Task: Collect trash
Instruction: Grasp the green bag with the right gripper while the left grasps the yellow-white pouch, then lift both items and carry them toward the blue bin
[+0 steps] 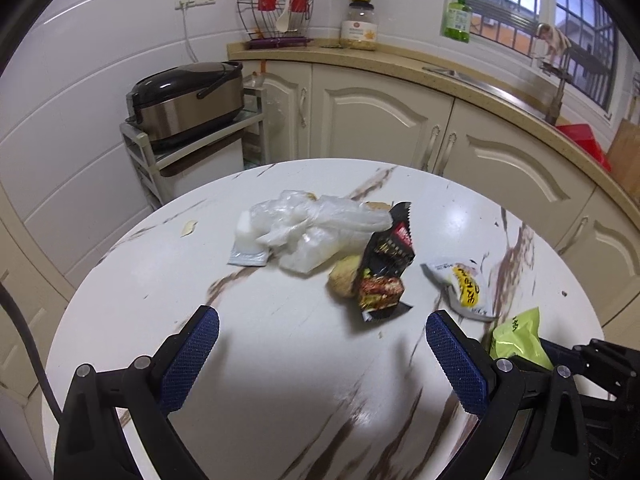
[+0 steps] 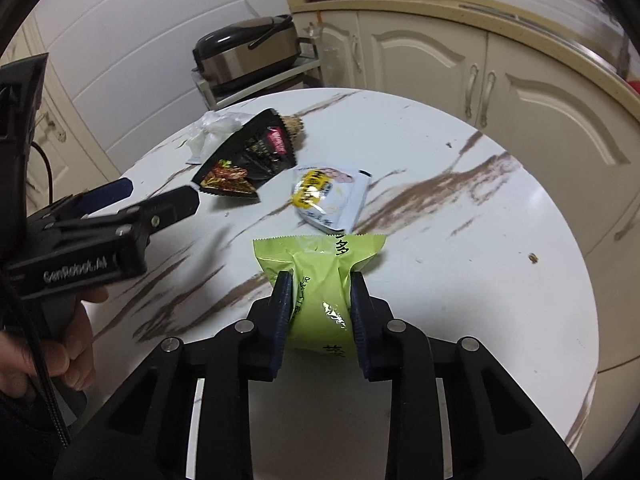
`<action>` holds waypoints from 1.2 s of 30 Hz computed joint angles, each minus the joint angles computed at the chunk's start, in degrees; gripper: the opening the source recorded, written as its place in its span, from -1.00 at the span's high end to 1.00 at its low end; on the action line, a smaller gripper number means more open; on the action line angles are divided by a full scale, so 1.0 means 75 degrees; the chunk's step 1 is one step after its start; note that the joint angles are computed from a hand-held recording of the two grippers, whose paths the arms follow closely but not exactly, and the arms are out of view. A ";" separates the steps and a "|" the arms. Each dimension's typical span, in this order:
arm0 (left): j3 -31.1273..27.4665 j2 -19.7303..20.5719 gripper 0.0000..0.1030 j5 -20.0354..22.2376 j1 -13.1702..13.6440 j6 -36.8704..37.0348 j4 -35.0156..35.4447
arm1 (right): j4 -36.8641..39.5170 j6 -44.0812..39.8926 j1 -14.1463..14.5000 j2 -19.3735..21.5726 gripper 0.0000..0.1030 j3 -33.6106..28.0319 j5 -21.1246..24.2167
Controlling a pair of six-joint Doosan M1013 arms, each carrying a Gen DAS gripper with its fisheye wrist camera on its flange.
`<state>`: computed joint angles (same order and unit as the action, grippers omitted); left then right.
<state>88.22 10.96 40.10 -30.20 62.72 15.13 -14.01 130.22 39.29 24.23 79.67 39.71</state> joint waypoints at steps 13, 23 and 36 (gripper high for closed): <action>-0.0380 0.0248 -0.83 0.0020 -0.0449 0.0674 -0.0421 | -0.0119 0.0480 -0.0165 -0.0313 0.55 0.0475 -0.0288; -0.1177 0.1037 -0.60 0.0660 -0.0675 0.1505 -0.0436 | -0.0455 0.1272 -0.0311 -0.0801 0.56 0.1160 -0.0522; -0.1002 0.0975 0.50 0.0205 -0.0168 0.3088 -0.2785 | -0.0544 0.1458 -0.0297 -0.0811 0.62 0.1204 -0.0577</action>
